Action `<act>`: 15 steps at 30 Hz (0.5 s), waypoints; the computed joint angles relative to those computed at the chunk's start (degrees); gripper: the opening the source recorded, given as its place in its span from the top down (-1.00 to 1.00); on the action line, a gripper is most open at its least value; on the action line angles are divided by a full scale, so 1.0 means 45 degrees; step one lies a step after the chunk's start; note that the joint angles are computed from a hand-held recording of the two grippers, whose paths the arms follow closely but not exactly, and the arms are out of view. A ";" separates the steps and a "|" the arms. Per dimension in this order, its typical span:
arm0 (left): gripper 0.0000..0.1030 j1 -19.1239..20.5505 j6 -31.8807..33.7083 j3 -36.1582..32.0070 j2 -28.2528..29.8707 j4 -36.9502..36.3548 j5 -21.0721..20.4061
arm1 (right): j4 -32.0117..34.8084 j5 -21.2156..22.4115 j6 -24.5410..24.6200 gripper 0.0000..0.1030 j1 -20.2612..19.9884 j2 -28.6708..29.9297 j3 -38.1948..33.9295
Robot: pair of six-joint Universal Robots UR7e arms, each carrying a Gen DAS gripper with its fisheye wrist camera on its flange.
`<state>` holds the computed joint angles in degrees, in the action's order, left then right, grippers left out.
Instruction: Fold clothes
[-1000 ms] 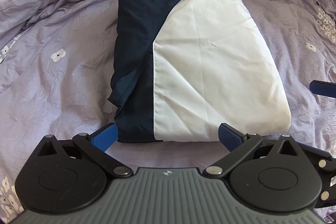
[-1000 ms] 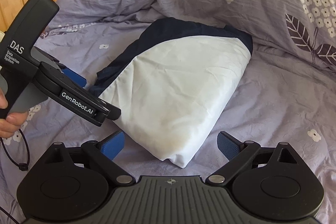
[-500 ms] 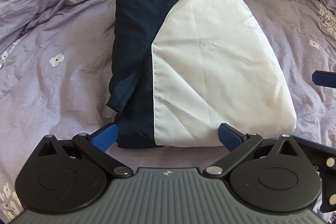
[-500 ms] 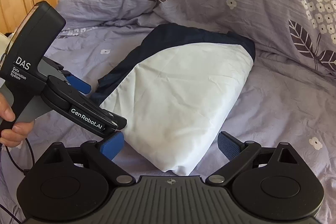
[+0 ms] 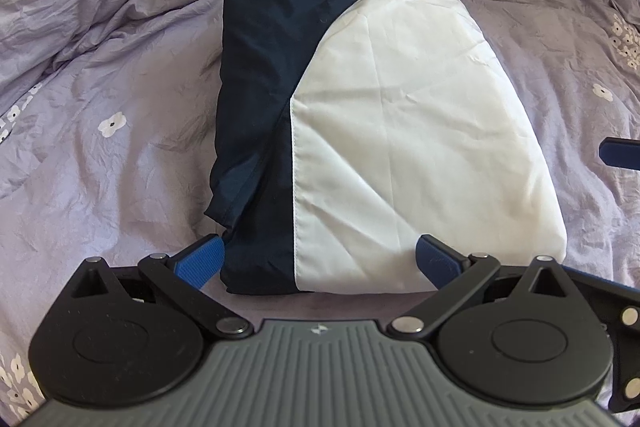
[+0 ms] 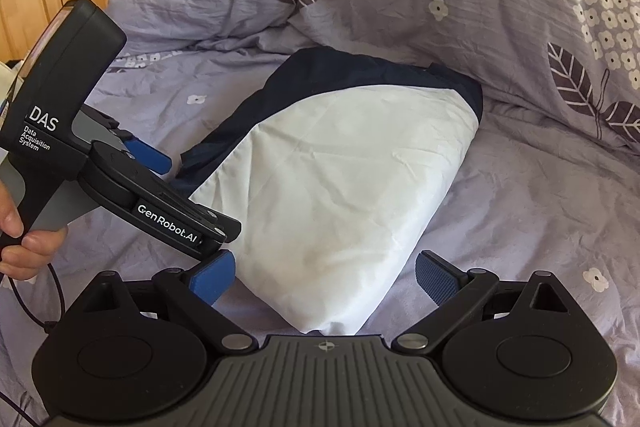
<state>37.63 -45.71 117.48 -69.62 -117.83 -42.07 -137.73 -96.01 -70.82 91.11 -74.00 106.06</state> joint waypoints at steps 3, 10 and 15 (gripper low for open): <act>-0.99 0.0050 -0.0104 -0.0061 0.0048 0.0043 -0.0042 | -0.0044 -0.0055 0.0041 -0.91 0.0016 0.0014 0.0010; -0.99 0.0175 -0.0326 -0.0111 0.0062 -0.0001 -0.0240 | -0.0042 -0.0164 -0.0008 -0.91 0.0014 0.0012 0.0040; -0.99 0.0140 -0.0302 -0.0108 0.0090 0.0033 -0.0175 | 0.0000 -0.0232 0.0036 -0.91 0.0026 0.0015 0.0022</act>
